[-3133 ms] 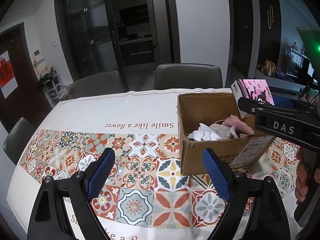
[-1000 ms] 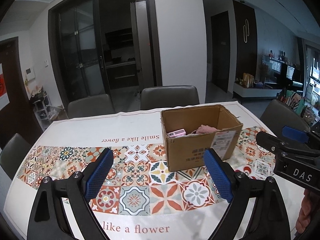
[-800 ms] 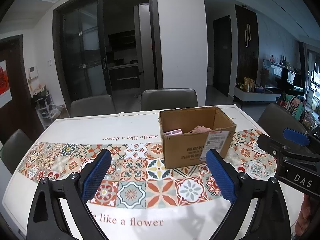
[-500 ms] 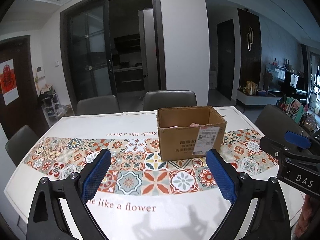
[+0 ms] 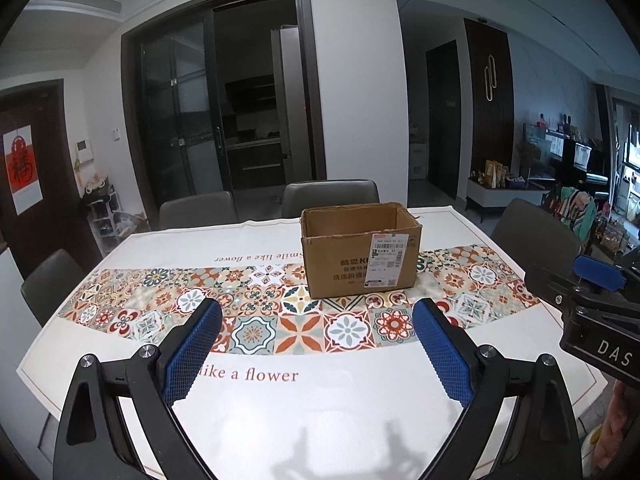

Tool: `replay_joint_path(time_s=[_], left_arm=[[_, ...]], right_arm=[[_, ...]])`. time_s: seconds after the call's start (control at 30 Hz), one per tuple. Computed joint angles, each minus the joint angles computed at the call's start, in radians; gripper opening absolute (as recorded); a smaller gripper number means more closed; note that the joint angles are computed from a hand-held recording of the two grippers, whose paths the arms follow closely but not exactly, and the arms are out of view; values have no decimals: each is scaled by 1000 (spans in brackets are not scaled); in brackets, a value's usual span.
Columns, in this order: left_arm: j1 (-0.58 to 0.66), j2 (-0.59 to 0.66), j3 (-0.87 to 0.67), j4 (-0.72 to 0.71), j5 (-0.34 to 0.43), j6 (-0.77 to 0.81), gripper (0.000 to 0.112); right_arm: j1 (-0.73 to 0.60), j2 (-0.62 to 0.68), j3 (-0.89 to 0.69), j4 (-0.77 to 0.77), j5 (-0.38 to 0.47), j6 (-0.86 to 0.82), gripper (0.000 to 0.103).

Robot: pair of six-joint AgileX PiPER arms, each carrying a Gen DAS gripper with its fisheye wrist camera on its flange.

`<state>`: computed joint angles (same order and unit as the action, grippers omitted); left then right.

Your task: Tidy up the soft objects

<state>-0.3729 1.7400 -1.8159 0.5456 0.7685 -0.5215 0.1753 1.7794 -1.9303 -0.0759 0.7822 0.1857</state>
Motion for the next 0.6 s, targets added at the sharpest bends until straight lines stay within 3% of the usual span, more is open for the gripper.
replay_joint_path(time_s=[0.27, 0.6], left_arm=[[-46, -88, 104, 59, -10, -81, 101], [-72, -146, 171, 104, -21, -135, 103]], right_arm=[[-3, -115, 136, -4, -51, -17, 78], [1, -178, 199, 6, -68, -38, 78]])
